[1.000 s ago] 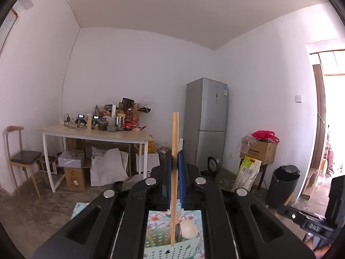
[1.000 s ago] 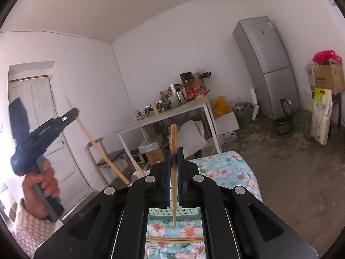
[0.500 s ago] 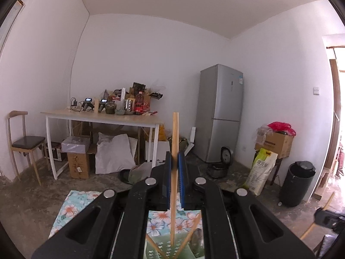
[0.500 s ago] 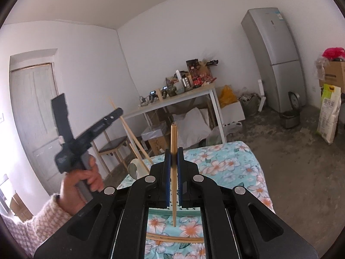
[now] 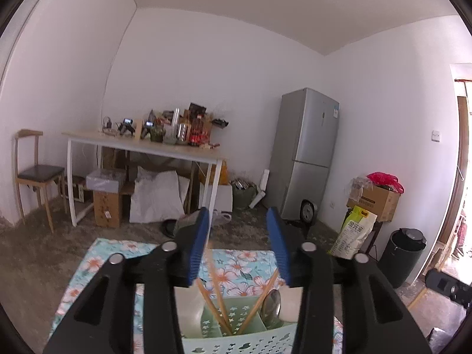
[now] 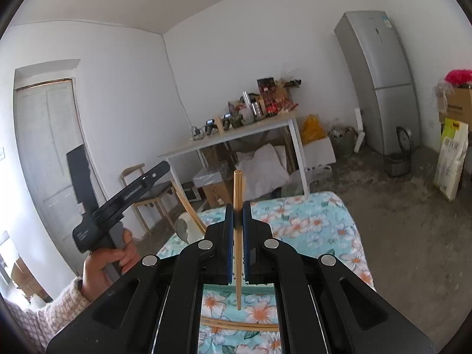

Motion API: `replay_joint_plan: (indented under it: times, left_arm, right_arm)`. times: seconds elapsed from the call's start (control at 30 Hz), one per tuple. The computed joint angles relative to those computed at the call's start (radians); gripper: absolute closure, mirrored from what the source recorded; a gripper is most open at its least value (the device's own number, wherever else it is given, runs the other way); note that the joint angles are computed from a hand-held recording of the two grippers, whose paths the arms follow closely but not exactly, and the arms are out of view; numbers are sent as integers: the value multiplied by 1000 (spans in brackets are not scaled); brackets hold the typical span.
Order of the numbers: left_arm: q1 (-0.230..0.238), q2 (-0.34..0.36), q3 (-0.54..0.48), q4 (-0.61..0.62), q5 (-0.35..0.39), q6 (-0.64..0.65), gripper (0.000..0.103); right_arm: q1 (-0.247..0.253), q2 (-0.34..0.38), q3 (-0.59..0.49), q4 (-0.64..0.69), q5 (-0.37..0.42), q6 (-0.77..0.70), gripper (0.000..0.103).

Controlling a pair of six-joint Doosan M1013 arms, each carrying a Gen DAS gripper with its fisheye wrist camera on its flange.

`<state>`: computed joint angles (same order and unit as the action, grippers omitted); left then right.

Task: Organize utensils
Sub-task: 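Lower the right gripper's chopstick into the green holder and open the right gripper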

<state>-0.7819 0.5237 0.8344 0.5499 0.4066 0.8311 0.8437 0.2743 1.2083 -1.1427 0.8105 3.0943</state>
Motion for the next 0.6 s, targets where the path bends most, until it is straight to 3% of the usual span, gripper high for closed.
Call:
replay_joint_plan:
  times: [0.17, 0.27, 0.4, 0.6]
  left_arm:
    - [-2, -77, 107, 69, -11, -59, 49]
    - [-1, -112, 158, 25, 7, -12, 44]
    - [6, -160, 242, -157, 43, 152, 35]
    - [-2, -187, 316, -319, 130, 320, 24]
  right_arm:
    - [18, -6, -14, -84, 9, 20, 99]
    - [20, -6, -28, -133, -2, 35, 99]
    - [8, 7, -62, -167, -35, 47, 99]
    - [-27, 49, -128, -154, -90, 10, 99]
